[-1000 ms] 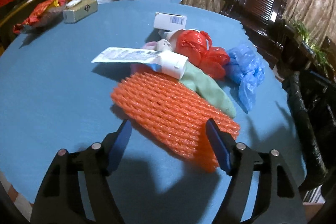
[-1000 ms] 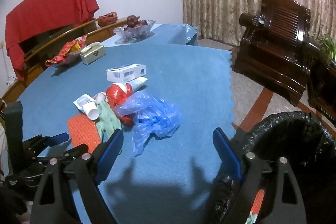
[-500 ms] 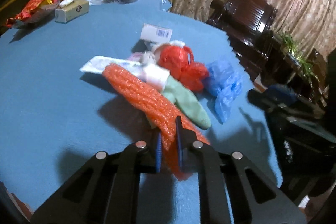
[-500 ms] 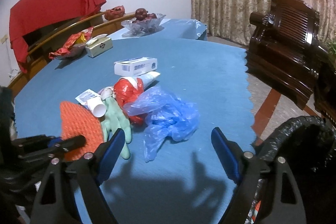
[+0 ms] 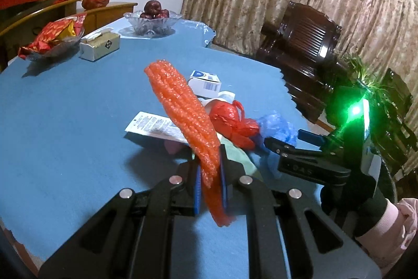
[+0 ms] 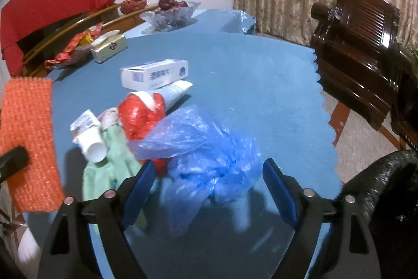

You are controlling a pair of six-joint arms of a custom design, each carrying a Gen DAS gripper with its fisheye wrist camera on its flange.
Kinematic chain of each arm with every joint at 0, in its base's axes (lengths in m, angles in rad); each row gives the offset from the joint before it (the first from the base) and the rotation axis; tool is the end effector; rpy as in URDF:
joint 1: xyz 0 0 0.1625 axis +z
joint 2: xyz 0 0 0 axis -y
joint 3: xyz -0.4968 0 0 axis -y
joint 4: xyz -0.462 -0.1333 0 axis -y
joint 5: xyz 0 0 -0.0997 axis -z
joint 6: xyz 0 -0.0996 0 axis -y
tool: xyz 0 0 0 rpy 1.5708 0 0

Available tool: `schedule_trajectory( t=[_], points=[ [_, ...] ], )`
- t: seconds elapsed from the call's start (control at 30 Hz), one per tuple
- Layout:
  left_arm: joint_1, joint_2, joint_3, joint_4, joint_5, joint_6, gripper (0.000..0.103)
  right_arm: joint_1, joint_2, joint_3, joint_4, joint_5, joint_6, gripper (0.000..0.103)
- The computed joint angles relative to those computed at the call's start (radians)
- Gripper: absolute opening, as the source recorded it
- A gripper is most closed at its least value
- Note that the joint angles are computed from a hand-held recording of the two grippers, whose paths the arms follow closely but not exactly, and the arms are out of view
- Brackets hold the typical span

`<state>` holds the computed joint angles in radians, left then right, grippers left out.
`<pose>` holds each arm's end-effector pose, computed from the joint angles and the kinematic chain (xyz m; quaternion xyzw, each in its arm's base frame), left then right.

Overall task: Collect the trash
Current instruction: 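Grasp the blue plastic bag with the right gripper while the left grasps another orange net, then carry the blue bag and orange net over the black bin and open both grippers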

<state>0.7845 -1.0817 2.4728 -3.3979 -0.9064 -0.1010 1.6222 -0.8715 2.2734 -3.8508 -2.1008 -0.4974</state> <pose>-0.1735 -0.4483 0.1175 0.2437 0.8930 -0.3213 0.1998 0.1099 -0.5223 0.1091 0.1295 -0.8710 0.3477 0.3219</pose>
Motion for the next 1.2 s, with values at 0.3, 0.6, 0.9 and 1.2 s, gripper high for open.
schedule_trajectory(
  t=[0.3,0.6,0.9,1.2],
  points=[
    [0.038,0.031,-0.025,0.019,0.006,0.006,0.011,-0.016,-0.012,-0.003,0.08,0.044,0.019,0.048],
    [0.03,0.038,-0.031,0.001,0.002,0.019,0.011,0.01,-0.101,0.073,0.042,0.104,0.037,0.044],
    [-0.042,0.039,-0.033,-0.003,-0.015,0.005,0.011,0.052,-0.197,0.142,-0.001,0.095,0.038,0.044],
    [-0.116,0.059,-0.027,-0.014,-0.038,-0.007,0.011,0.074,-0.279,0.205,-0.047,0.074,0.028,0.044]
  ],
)
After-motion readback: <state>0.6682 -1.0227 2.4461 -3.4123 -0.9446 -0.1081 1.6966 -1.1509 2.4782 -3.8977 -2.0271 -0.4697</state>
